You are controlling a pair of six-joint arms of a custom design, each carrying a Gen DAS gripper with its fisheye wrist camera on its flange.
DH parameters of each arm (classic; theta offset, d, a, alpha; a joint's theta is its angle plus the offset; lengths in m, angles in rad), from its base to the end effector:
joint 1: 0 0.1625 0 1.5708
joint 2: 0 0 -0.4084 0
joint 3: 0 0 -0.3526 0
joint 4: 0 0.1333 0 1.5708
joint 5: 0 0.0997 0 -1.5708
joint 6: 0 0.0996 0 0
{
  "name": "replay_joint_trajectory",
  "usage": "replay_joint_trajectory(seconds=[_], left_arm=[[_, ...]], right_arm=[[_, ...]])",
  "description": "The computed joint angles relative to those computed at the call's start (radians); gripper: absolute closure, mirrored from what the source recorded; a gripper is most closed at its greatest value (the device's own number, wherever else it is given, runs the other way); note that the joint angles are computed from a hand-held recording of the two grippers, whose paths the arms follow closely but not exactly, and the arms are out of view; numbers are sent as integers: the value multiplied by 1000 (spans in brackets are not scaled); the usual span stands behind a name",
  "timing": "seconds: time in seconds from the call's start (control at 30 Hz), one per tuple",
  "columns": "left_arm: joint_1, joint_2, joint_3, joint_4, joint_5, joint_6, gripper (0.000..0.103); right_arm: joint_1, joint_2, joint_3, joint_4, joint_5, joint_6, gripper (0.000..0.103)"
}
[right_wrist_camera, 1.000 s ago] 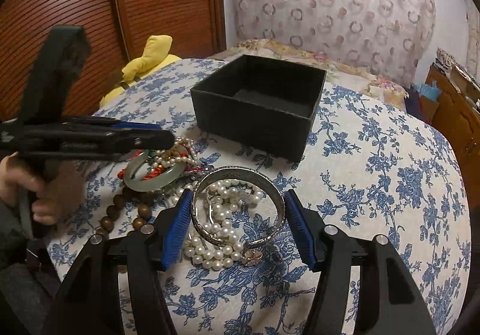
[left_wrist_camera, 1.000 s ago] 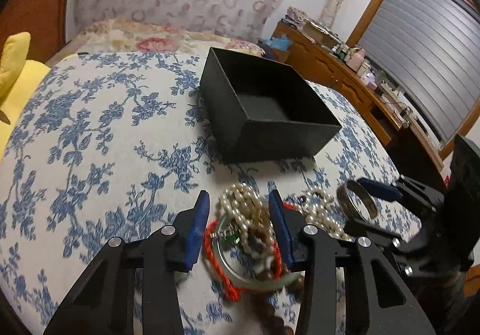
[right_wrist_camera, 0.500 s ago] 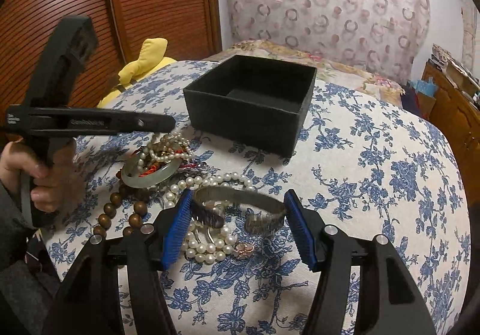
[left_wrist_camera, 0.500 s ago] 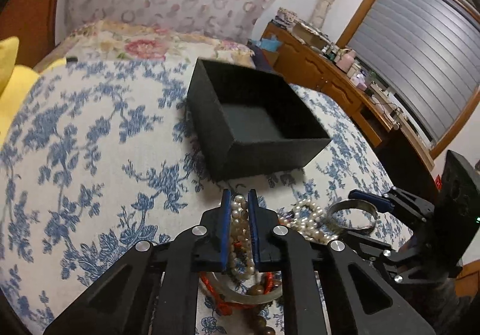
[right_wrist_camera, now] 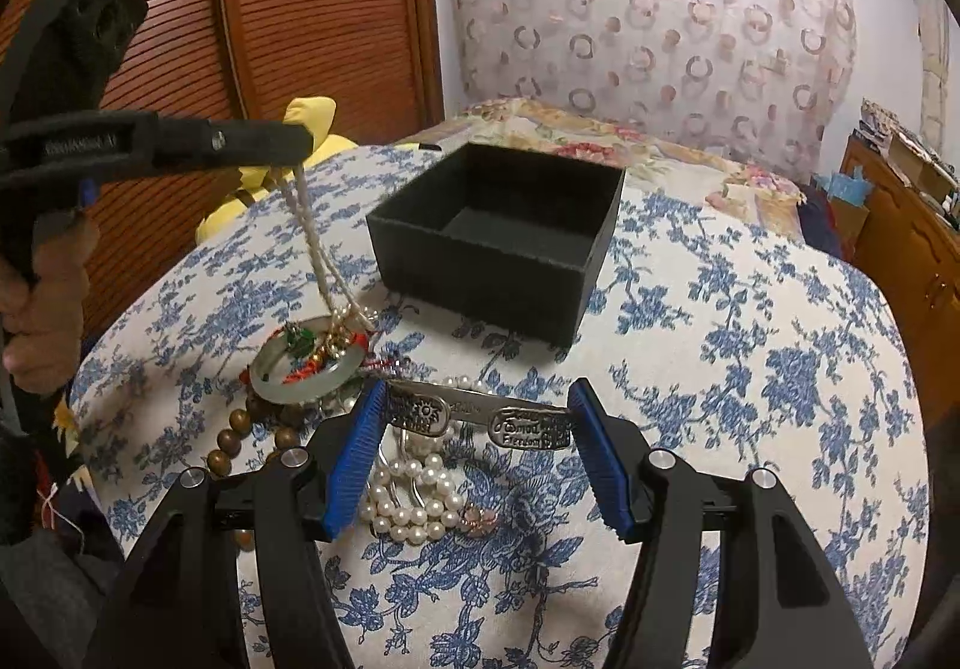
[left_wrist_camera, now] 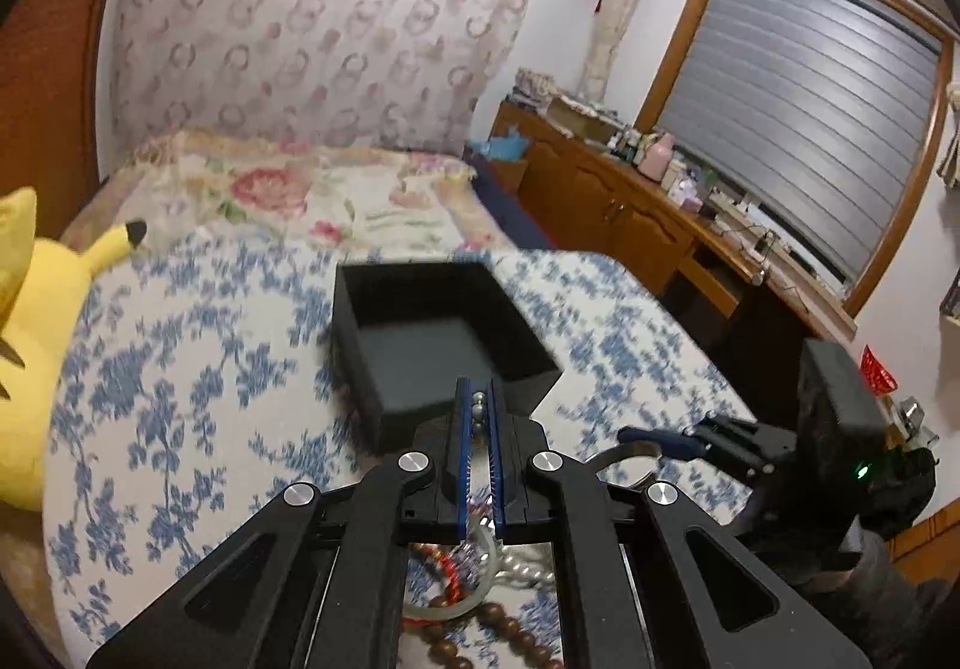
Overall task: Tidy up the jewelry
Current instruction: 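Lift the silver bangle and pearls into the black box and release both grippers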
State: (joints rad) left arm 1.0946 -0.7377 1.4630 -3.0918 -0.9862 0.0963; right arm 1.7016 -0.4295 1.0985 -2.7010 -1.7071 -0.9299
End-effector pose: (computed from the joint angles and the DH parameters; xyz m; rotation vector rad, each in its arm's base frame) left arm -0.1514 -0.7041 0.2164 0.3994 2.4676 -1.1644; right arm 0.2206 -0.7588 0.0699 1.3731 -2.4300 0.5295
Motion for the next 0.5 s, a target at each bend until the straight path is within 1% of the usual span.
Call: replay_joint_trajectory(seconds=[0.13, 0.3, 0.5], left_arm=[[-18, 3, -27, -13, 14, 30, 99], [-39, 17, -89, -10, 45, 74, 99], [-53, 29, -153, 1, 56, 104, 99]], right_arm=[[6, -5, -13, 0, 20, -2, 39], [17, 0, -45, 3, 37, -5, 39], [25, 17, -101, 16, 49, 0, 39]])
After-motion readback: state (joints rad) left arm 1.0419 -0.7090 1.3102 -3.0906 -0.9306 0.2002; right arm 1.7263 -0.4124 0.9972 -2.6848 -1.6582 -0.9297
